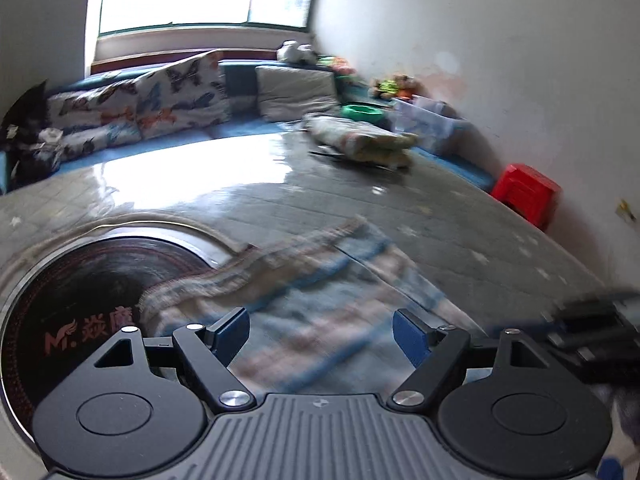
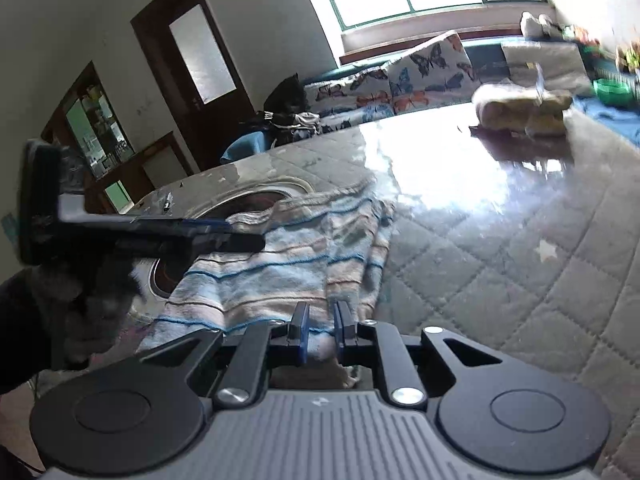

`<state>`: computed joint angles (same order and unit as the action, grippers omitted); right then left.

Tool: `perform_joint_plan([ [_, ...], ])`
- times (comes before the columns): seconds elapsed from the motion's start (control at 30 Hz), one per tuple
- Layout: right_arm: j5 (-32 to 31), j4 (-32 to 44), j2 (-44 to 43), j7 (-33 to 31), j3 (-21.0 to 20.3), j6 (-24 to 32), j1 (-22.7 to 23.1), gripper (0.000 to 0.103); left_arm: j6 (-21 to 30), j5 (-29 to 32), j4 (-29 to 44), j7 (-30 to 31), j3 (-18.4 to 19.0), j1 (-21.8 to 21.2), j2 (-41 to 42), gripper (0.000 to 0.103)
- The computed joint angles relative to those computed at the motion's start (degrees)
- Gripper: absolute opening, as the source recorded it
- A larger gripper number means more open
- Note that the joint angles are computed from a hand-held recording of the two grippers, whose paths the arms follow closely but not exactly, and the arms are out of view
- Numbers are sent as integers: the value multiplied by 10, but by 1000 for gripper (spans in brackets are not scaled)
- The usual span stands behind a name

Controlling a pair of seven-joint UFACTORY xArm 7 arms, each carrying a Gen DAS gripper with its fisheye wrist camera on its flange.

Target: Fold clothes

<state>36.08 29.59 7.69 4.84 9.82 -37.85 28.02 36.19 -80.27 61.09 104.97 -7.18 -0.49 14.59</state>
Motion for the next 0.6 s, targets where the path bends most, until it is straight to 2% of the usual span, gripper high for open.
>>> perform_joint_plan([
  [0.1,77,31,11,-94,1,-6,34,13,28,-5,-40,42,5,9,-29,81],
  [0.23,126,63,26,-177,5,-8,59,15,56,-21,-88,106,22,14,-62,78],
  [0.27,128,67,30,-180,6,-3,59,19,62,-27,-100,125,27,15,-70,78],
  [0.33,140,74,37,-187,5,0,63,19,70,-34,-122,155,38,18,-85,78],
  [0.43,134,70,39,-160,7,-1,59,19,72,-58,-146,198,53,23,-99,78],
  [0.6,118,60,37,-123,6,-6,54,22,15,-143,-183,283,63,19,-119,78],
])
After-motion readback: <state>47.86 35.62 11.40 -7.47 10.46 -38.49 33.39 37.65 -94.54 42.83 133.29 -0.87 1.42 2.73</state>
